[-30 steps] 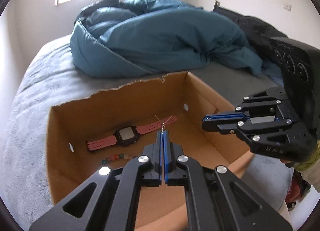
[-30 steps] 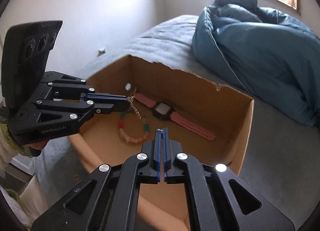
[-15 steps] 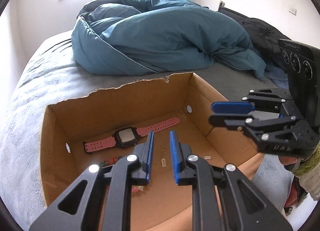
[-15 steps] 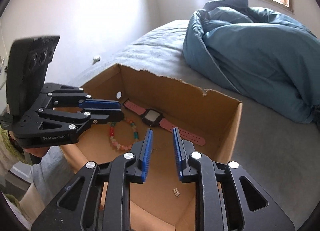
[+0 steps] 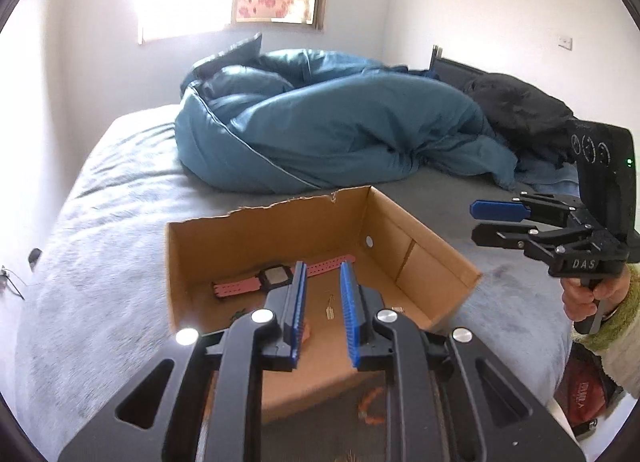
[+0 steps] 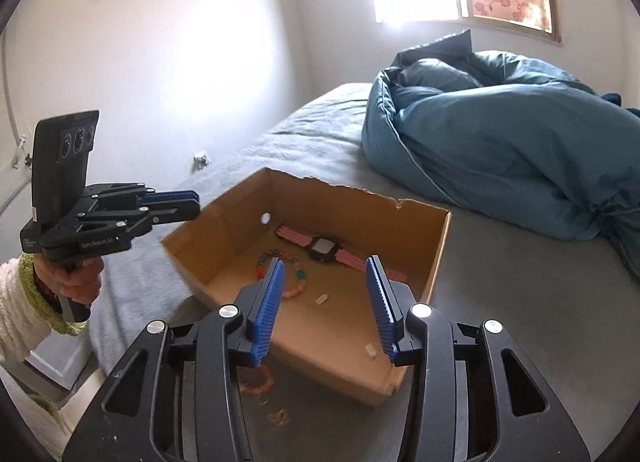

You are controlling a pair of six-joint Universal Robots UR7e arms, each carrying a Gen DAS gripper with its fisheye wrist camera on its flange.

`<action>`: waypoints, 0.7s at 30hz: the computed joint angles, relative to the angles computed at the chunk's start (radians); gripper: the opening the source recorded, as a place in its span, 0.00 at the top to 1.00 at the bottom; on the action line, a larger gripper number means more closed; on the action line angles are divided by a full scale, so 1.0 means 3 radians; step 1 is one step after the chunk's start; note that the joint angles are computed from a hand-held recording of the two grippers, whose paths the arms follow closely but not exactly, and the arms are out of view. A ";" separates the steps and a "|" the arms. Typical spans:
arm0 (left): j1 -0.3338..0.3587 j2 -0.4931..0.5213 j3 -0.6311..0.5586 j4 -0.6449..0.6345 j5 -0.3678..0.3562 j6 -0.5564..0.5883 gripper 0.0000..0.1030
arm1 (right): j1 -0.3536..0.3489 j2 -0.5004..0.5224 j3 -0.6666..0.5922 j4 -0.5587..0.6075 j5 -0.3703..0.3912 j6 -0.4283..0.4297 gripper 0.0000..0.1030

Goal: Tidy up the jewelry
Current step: 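Move the left tool back out of the box toward the charms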

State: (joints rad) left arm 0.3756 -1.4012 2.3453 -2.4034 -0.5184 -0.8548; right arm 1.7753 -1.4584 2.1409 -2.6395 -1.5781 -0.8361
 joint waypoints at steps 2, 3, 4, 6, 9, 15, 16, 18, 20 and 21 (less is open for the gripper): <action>-0.0172 -0.0139 0.0061 0.0371 0.0024 -0.0317 0.81 | -0.0021 -0.0157 0.0116 0.0019 0.0023 -0.0002 0.59; -0.0262 -0.0218 0.0096 0.0566 0.0015 -0.0490 0.81 | -0.0029 -0.0219 0.0162 0.0030 0.0028 -0.0003 0.59; -0.0330 -0.0276 0.0125 0.0693 -0.0003 -0.0611 0.81 | -0.0040 -0.0291 0.0216 0.0055 0.0031 -0.0002 0.59; -0.0477 -0.0389 0.0178 0.1008 -0.0057 -0.0911 0.81 | -0.0063 -0.0418 0.0335 0.0064 0.0006 0.0000 0.59; -0.0681 -0.0529 0.0273 0.1328 -0.0183 -0.1279 0.81 | -0.0115 -0.0588 0.0488 0.0118 -0.0033 0.0032 0.59; -0.0931 -0.0636 0.0518 0.1367 -0.0537 -0.1639 0.81 | -0.0230 -0.0837 0.0714 0.0318 -0.0050 0.0084 0.59; -0.0950 -0.0637 0.0556 0.1342 -0.0585 -0.1678 0.81 | -0.0236 -0.0857 0.0746 0.0327 -0.0068 0.0070 0.59; -0.0947 -0.0592 0.0641 0.1201 -0.0682 -0.1703 0.81 | -0.0239 -0.0871 0.0807 0.0326 -0.0121 0.0035 0.59; -0.0941 -0.0526 0.0682 0.1177 -0.0739 -0.1729 0.81 | -0.0248 -0.0861 0.0858 0.0316 -0.0167 -0.0015 0.59; -0.0925 -0.0473 0.0710 0.1133 -0.0781 -0.1701 0.81 | -0.0253 -0.0851 0.0872 0.0318 -0.0183 -0.0033 0.59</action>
